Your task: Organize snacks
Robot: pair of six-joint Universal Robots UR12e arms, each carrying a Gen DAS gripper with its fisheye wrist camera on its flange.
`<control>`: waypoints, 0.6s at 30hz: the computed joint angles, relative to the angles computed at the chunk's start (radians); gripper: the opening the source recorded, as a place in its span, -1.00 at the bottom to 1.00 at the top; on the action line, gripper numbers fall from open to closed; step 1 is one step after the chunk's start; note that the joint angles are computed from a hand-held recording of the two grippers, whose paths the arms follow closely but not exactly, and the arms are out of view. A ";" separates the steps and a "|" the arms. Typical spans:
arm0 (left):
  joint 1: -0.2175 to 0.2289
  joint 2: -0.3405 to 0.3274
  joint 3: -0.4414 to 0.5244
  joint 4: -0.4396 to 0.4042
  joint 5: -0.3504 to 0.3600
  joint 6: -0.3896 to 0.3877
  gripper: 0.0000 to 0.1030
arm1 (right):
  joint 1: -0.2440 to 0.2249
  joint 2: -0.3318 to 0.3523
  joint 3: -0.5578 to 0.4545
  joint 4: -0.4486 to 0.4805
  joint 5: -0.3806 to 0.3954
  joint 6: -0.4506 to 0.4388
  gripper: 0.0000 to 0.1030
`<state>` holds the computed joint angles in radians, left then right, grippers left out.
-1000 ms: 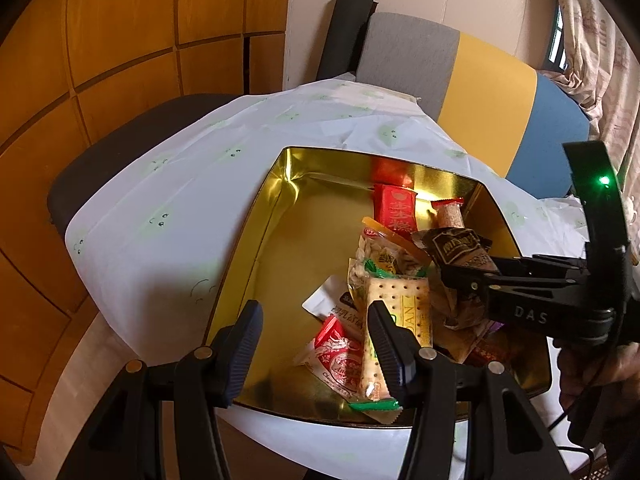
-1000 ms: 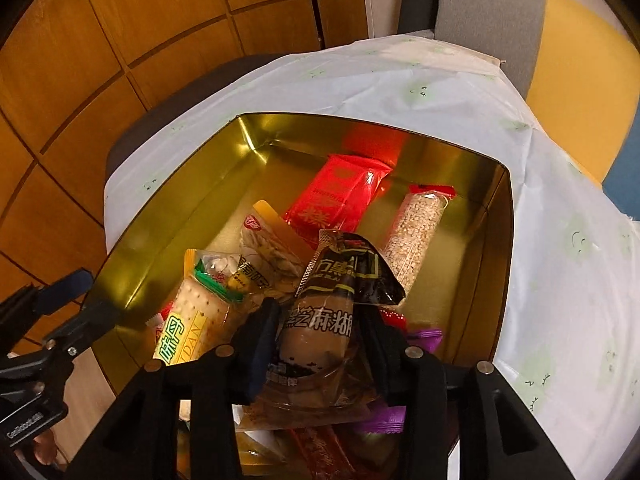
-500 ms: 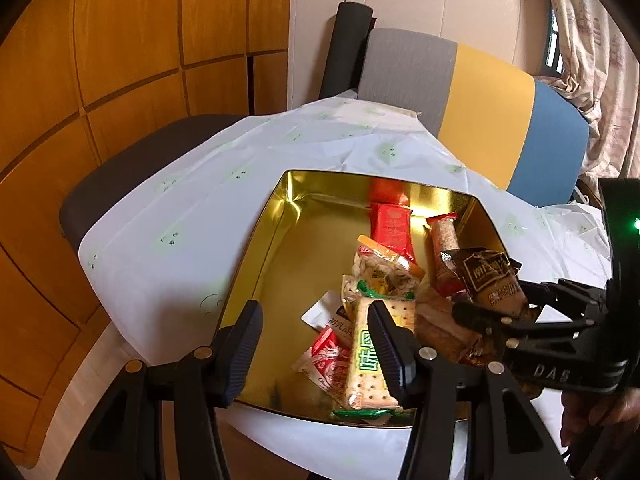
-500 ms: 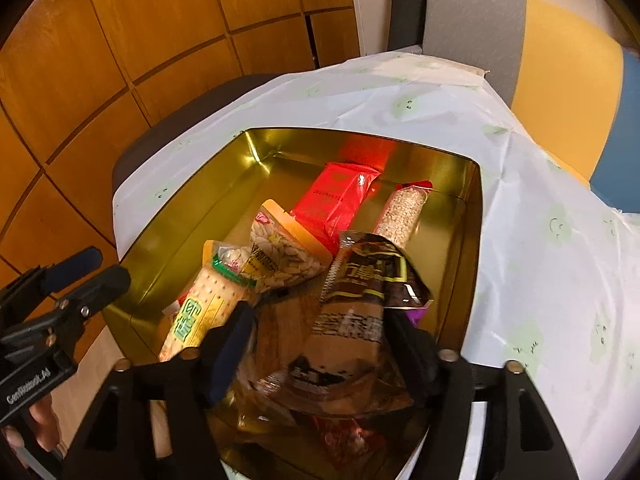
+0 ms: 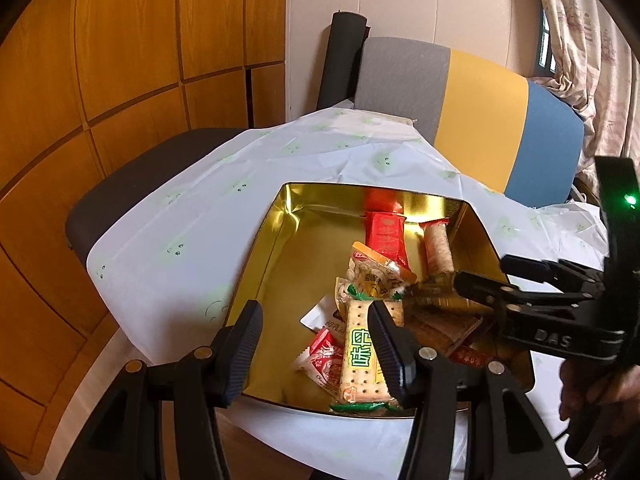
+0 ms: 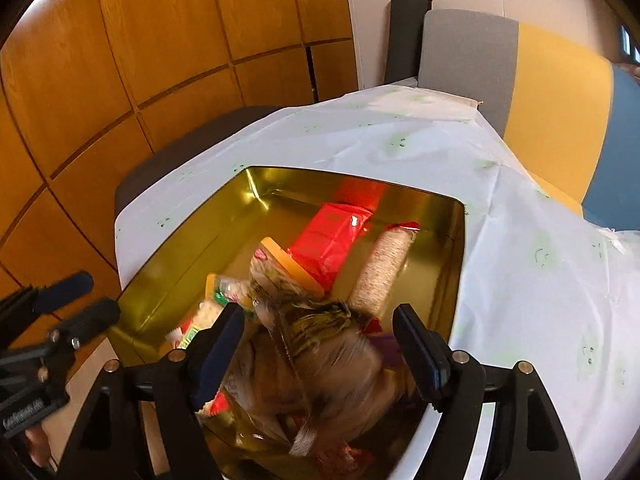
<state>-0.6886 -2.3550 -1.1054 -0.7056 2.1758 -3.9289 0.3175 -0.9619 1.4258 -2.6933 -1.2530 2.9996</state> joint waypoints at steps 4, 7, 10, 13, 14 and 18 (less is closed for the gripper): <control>-0.005 -0.008 0.010 0.006 0.011 0.000 0.08 | -0.004 -0.026 0.044 -0.042 -0.022 -0.001 0.53; -0.010 -0.013 0.018 0.017 0.024 0.013 0.08 | 0.002 -0.045 0.075 -0.079 -0.068 0.011 0.53; -0.019 -0.018 0.024 0.037 0.054 0.032 0.08 | 0.006 -0.068 0.119 -0.151 -0.112 0.049 0.68; -0.028 -0.021 0.030 0.063 0.072 0.056 0.10 | 0.014 -0.093 0.166 -0.223 -0.186 0.094 0.73; -0.031 -0.023 0.032 0.069 0.078 0.061 0.20 | 0.015 -0.101 0.182 -0.243 -0.214 0.116 0.73; -0.040 -0.027 0.035 0.101 0.085 0.079 0.35 | 0.018 -0.124 0.226 -0.287 -0.286 0.180 0.78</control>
